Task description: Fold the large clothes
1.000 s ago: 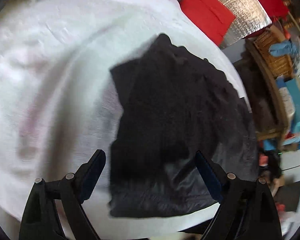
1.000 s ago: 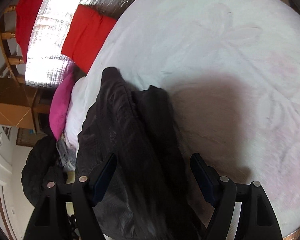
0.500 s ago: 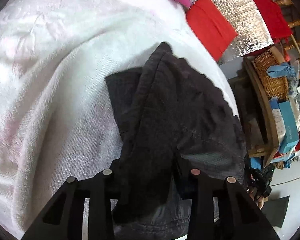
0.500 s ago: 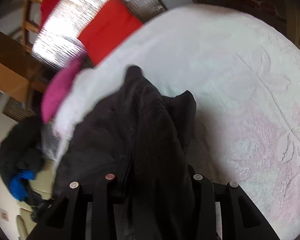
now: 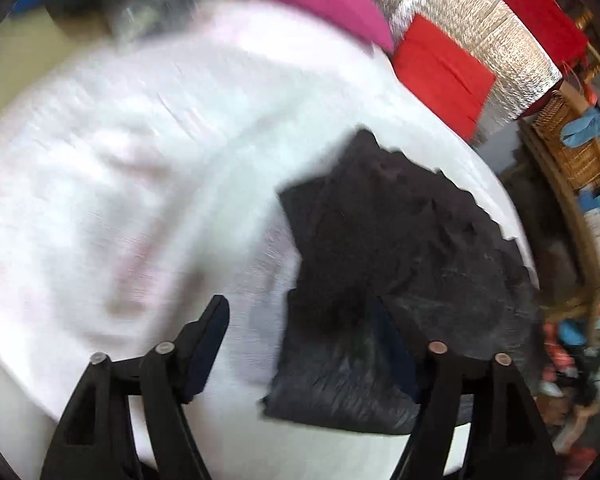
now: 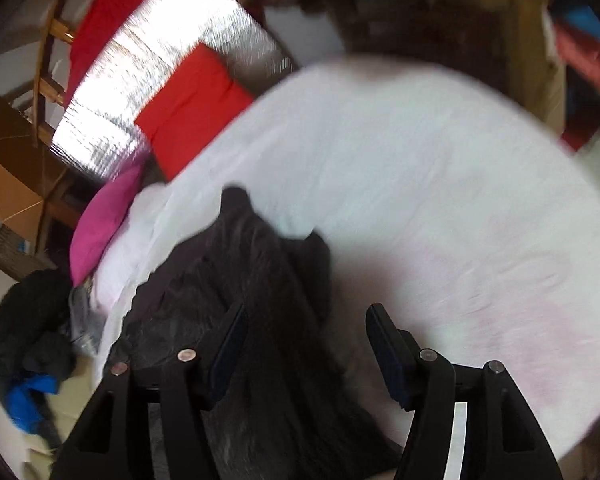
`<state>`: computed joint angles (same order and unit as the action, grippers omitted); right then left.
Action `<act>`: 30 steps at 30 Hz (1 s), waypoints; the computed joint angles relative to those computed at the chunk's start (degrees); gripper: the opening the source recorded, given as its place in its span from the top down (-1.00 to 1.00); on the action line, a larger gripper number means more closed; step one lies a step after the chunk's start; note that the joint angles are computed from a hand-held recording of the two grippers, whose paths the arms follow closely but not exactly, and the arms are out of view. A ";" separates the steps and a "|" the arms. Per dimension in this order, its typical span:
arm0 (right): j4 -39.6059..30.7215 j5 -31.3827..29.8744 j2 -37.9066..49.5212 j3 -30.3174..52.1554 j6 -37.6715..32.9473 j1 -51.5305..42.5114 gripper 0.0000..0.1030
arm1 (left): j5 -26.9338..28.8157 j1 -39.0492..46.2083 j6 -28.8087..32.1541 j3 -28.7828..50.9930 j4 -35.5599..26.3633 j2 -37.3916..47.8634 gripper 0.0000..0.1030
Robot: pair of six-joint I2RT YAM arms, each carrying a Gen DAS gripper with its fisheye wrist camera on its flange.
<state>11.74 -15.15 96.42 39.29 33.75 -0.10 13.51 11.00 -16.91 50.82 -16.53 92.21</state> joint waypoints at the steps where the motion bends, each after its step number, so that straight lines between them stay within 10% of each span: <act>1: 0.29 1.39 -3.70 -2.46 -0.22 0.26 -0.27 | -4.21 -1.35 -0.44 -1.85 -0.26 -3.73 -0.53; 9: -11.87 18.17 -26.57 -10.57 -1.96 16.22 -0.29 | -22.35 -9.67 1.41 -7.32 -11.49 -27.74 -0.62; 20: -38.88 48.36 -40.72 -1.31 9.53 52.11 -0.29 | -43.05 -31.86 -7.79 -0.15 -29.47 -46.70 -0.84; 30: -64.28 71.94 -38.13 14.38 29.80 77.60 -0.30 | -73.12 -66.67 -35.13 13.97 -57.38 -44.96 -0.93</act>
